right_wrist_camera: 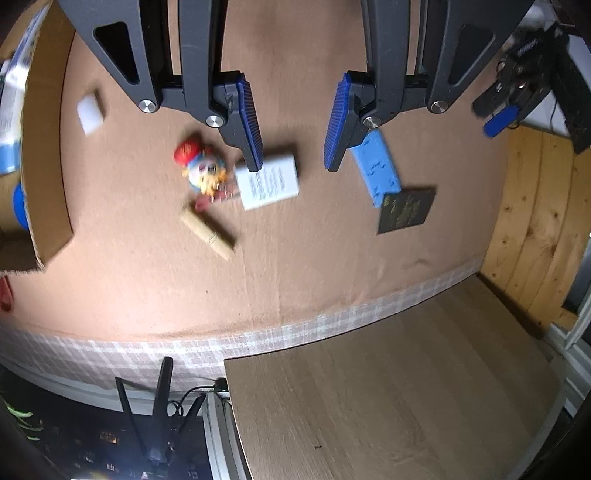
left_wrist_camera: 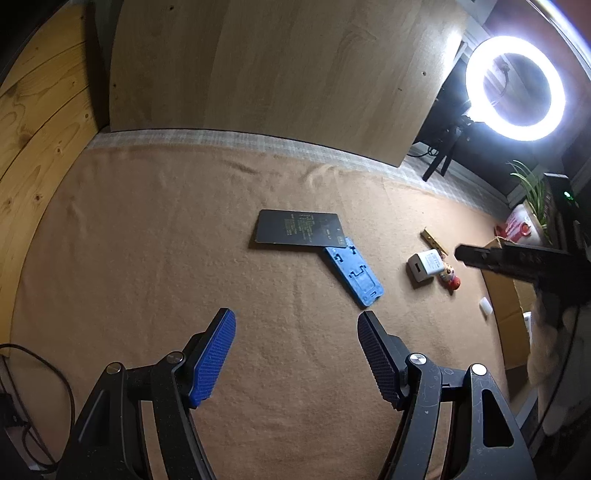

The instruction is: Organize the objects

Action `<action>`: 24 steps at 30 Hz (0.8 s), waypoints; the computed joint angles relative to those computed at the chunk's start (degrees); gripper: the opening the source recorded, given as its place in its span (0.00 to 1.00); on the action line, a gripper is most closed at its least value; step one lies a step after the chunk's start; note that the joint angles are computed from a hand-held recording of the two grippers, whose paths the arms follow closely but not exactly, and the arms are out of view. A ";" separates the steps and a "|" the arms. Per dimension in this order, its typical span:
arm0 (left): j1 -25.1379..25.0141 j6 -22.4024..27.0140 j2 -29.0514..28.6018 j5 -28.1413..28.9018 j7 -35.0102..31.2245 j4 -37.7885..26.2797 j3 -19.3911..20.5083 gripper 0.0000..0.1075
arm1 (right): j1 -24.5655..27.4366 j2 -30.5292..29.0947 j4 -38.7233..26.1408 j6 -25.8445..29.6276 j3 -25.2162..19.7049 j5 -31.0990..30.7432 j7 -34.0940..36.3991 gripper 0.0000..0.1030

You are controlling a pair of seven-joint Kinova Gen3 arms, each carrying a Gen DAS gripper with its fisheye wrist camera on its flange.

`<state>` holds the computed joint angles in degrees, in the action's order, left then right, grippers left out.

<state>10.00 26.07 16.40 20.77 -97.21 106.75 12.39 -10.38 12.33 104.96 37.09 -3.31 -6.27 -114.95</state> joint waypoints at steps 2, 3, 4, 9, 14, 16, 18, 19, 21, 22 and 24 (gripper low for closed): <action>0.08 -0.14 -0.31 -0.23 0.55 0.54 -0.42 0.67 | -0.64 1.93 -1.95 0.98 0.64 1.87 -0.78 0.30; 0.13 -0.28 -0.44 -0.40 0.84 0.84 -0.63 0.67 | -1.20 2.89 -2.96 1.59 1.06 3.13 -1.59 0.30; 0.05 -0.38 -0.55 -0.46 0.97 1.12 -0.72 0.67 | -1.39 3.79 -3.88 2.03 1.25 3.87 -1.87 0.30; -0.82 -0.63 -1.29 -0.28 1.16 2.53 -1.00 0.67 | -2.33 7.86 -7.77 4.51 2.23 6.72 -3.22 0.30; -1.80 -0.64 -1.83 0.17 0.50 3.50 -1.10 0.67 | -3.34 10.37 -9.80 6.50 3.16 9.47 -5.44 0.30; -1.83 -0.59 -2.04 0.12 0.64 3.72 -1.32 0.67 | -3.72 11.09 -10.41 7.41 3.31 10.31 -6.14 0.30; -1.92 -0.57 -2.11 0.12 0.61 3.88 -1.42 0.67 | -3.02 11.39 -10.38 7.51 2.71 9.66 -5.60 0.30; -1.96 -0.51 -2.11 0.13 0.61 3.87 -1.45 0.67 | -2.63 11.39 -10.17 7.27 2.36 9.10 -5.23 0.30; -2.14 -0.51 -2.18 0.39 0.38 4.00 -1.34 0.67 | -2.33 11.30 -9.82 6.91 1.85 8.34 -4.55 0.30; -2.24 -0.49 -2.19 0.49 0.18 4.02 -1.28 0.67 | -2.31 11.22 -9.64 6.75 1.62 8.06 -4.20 0.30; -2.15 -0.48 -2.27 0.52 0.08 4.05 -1.26 0.67 | -2.42 11.10 -9.42 6.62 1.25 7.55 -3.61 0.30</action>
